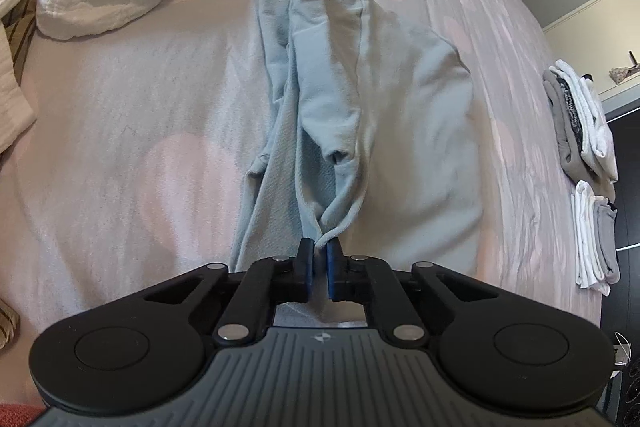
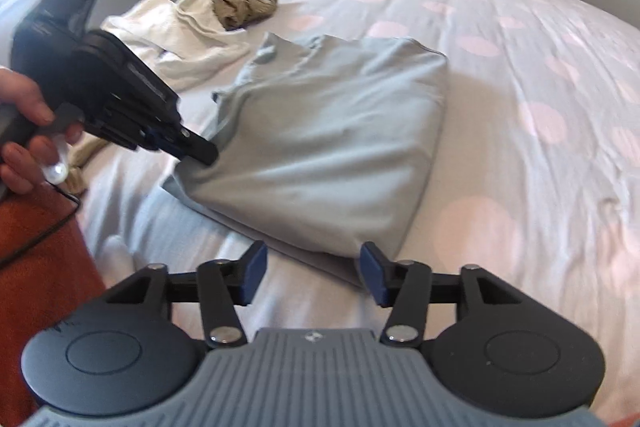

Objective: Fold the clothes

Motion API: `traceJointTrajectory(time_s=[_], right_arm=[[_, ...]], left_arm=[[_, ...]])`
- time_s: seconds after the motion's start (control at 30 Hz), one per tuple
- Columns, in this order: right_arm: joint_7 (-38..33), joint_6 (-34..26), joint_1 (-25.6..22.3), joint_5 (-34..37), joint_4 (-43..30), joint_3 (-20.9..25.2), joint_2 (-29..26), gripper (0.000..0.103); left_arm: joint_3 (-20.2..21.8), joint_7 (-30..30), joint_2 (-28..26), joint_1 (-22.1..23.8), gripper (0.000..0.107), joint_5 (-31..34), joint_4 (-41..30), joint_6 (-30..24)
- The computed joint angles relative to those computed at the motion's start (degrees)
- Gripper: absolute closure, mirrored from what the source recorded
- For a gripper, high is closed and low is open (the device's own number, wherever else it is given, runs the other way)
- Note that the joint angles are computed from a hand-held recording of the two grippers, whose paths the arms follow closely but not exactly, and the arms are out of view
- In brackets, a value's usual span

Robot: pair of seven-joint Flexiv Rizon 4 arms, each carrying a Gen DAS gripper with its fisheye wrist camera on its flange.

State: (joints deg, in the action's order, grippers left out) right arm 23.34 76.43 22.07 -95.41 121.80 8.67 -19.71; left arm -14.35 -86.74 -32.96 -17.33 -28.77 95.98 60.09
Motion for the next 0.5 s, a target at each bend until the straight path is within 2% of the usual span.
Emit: traceJointTrajectory(time_s=[0.1,0.13,0.17,0.23,0.3,0.43,0.47,0.5], right_arm=[[-5.9,-4.1,2.1,8.3,2.6,0.8,1.4,0.043],[-5.8,-4.5,2.5,8.8,2.9,0.4,1.6,0.047],[-5.7,-5.0,2.9,9.2,3.2,0.2,1.8,0.057],[-4.6,-5.3,3.2,9.2,3.3,-0.5,1.7,0.064],[-3.3,-5.4,3.3,8.9,3.1,-1.0,1.4,0.064],[-5.5,-6.4,3.9,12.6,2.5,-0.8,0.4,0.066],[-6.2,-7.3,4.3,14.4,2.6,-0.7,0.6,0.071],[-5.8,-7.8,4.7,14.8,3.0,-0.9,1.0,0.089]], left_arm=[[-2.7,2.9,0.9,1.5,0.104,-3.7,2.7,4.5],[-4.0,4.4,1.2,2.2,0.104,-5.4,3.8,6.1],[-5.4,6.0,1.5,3.0,0.104,-7.3,4.8,7.7],[-8.0,9.4,2.0,4.4,0.104,-10.9,6.4,10.5],[-10.1,12.6,2.4,5.6,0.104,-14.2,7.7,12.4],[-10.9,15.2,2.1,5.2,0.105,-17.2,7.4,14.1],[-10.8,15.2,2.1,4.9,0.105,-17.7,7.5,14.8],[-10.8,15.3,2.1,4.7,0.105,-18.2,7.6,15.6]])
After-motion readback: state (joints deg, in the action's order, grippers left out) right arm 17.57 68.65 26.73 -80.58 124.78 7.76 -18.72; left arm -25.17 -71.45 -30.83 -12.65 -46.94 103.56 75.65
